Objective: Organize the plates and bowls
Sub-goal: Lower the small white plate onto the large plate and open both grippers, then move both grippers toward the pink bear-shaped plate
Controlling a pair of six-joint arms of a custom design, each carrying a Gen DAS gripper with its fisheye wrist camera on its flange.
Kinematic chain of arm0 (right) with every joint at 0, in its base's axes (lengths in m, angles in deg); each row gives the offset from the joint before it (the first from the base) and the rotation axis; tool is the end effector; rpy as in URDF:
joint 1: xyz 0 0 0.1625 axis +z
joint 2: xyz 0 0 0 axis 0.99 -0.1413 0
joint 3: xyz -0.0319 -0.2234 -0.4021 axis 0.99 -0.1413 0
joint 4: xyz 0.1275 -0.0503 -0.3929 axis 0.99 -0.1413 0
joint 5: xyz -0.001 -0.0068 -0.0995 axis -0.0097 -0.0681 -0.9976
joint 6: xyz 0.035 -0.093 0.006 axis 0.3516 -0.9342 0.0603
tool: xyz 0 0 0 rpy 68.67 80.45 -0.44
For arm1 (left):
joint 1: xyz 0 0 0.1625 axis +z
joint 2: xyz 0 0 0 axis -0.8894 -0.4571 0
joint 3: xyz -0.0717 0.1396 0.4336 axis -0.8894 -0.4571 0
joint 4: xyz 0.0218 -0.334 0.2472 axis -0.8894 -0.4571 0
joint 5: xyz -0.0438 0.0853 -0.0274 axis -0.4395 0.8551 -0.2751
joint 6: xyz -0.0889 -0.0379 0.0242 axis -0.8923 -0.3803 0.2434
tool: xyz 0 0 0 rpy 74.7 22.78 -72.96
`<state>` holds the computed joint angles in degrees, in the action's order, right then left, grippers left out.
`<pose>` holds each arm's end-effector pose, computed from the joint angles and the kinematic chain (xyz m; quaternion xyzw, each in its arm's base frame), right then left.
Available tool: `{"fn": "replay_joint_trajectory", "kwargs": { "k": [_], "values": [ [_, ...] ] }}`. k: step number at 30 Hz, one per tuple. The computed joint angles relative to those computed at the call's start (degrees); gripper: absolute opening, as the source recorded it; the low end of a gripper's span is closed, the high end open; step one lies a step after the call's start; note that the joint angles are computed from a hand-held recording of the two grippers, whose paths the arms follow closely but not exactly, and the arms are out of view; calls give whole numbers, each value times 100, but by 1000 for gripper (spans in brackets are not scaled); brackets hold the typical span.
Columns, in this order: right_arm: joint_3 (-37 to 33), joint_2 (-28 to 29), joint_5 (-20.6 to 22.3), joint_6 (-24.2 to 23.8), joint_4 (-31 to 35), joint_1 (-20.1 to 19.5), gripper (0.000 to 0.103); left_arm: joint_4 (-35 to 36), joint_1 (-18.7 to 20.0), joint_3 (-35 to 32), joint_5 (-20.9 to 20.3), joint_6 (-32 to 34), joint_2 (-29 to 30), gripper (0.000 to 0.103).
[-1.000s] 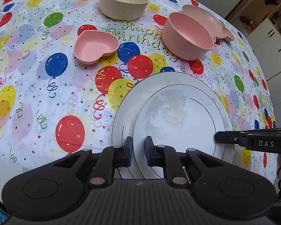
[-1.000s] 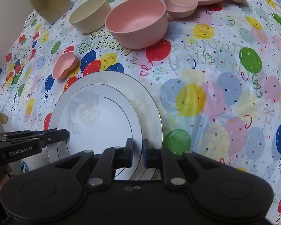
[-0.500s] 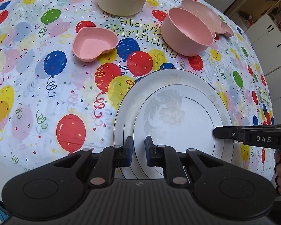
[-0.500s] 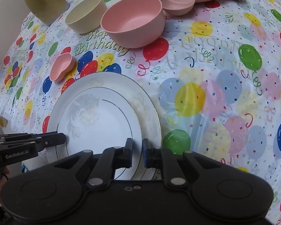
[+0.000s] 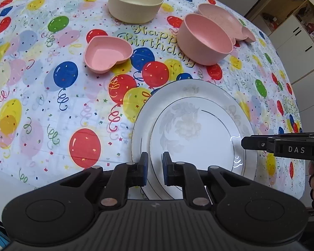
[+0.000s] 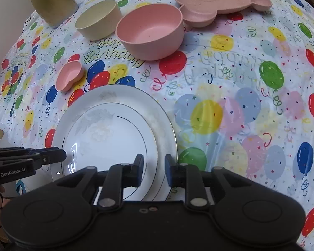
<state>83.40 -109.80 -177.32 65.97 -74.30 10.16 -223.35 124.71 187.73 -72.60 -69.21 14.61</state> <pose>0.1118 -0.6206 0.1119 0.1000 -0.9616 0.1019 0.2342 -0.0986 -0.5799 0.1218 0.0622 0.9582 -0.1495 0.2357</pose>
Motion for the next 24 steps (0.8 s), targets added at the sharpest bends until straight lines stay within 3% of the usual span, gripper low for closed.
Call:
{"fn": "replay_joint_trajectory", "kwargs": {
  "k": [11, 14, 16, 18, 24],
  "values": [
    [197, -139, -100, 110, -360, 233, 39, -452, -209, 89, 14, 575, -168, 17],
    [229, -164, -168, 45, -529, 349, 44, -600, -275, 54, -8, 808, -173, 31],
    [243, -180, -224, -23, -657, 432, 51, -723, -322, 20, -8, 980, -163, 48],
    [245, -195, -294, -92, -783, 510, 59, -887, -378, -19, 16, 1142, -132, 58],
    [131, -197, -490, -339, -1044, 640, 75, -1053, -475, -274, 53, 1359, 43, 61]
  ]
}}
